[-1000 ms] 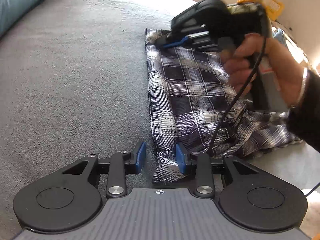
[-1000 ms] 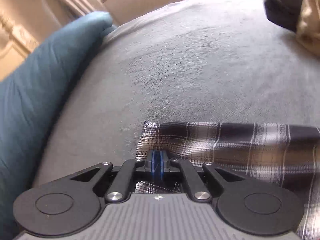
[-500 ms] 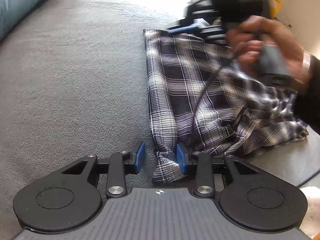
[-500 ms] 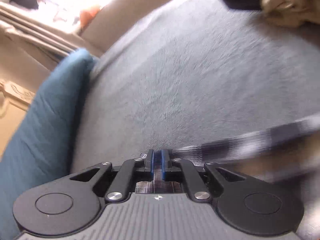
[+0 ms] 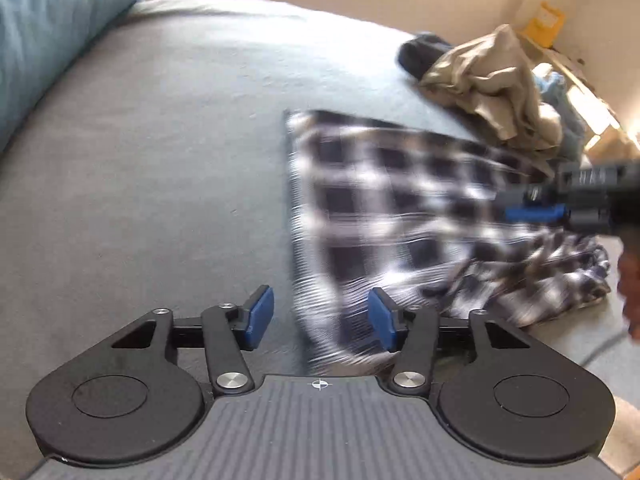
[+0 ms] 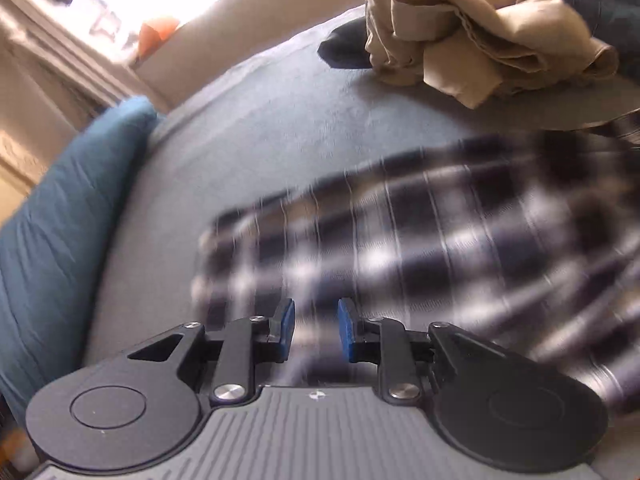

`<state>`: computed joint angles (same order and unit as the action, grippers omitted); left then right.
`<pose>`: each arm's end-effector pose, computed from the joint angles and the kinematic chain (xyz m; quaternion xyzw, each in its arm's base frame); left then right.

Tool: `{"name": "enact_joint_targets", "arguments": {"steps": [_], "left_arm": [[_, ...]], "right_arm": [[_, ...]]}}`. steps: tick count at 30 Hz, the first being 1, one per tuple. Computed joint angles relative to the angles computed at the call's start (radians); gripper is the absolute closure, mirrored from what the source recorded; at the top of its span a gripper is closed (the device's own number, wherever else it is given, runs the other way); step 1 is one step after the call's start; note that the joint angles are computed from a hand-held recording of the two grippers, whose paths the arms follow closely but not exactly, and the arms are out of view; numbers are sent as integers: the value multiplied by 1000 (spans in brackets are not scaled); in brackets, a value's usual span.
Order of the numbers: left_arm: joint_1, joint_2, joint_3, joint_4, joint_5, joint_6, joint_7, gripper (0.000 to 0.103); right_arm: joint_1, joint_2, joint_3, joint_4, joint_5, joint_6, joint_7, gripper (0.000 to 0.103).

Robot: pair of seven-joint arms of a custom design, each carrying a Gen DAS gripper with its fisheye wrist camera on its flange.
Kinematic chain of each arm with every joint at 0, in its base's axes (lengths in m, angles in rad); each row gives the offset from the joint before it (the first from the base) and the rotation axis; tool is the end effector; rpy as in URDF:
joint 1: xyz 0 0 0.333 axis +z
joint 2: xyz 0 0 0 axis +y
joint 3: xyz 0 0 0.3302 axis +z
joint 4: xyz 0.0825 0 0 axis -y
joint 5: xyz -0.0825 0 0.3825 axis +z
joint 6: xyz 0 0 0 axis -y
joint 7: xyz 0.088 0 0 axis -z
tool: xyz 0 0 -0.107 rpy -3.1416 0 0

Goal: Fold clothes

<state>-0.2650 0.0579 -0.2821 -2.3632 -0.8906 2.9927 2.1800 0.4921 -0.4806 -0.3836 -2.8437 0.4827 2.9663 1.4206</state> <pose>0.4799 -0.2267 0.3654 -0.5621 0.7647 -0.3103 0.0546 0.3795 0.0146 0.3881 -0.5982 0.7364 -0.0482 0.3123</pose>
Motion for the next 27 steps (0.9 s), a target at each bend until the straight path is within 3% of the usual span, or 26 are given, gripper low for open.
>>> {"name": "enact_joint_targets", "arguments": {"steps": [3, 5, 9, 14, 18, 21, 27], "left_arm": [[-18, 30, -12, 26, 37, -4, -20, 44], [-36, 42, -6, 26, 129, -4, -96, 39], [-83, 62, 46, 15, 425, 6, -359, 36], [-92, 66, 73, 16, 637, -12, -551, 28], [-97, 68, 89, 27, 759, -39, -680, 14], [-99, 62, 98, 25, 848, -55, -761, 10], [-95, 61, 99, 31, 960, -72, -866, 5]], "right_arm": [[-141, -65, 146, -67, -123, -28, 76, 78], [-183, -69, 202, -89, -192, -23, 117, 78], [-208, -9, 256, -119, -309, 22, 146, 79], [-216, -31, 264, -136, -398, 49, 191, 79], [-240, -117, 278, -159, -466, 14, 232, 79], [-277, -160, 313, -175, -522, -16, 265, 79], [-286, -94, 305, -173, -561, -24, 322, 78]]}}
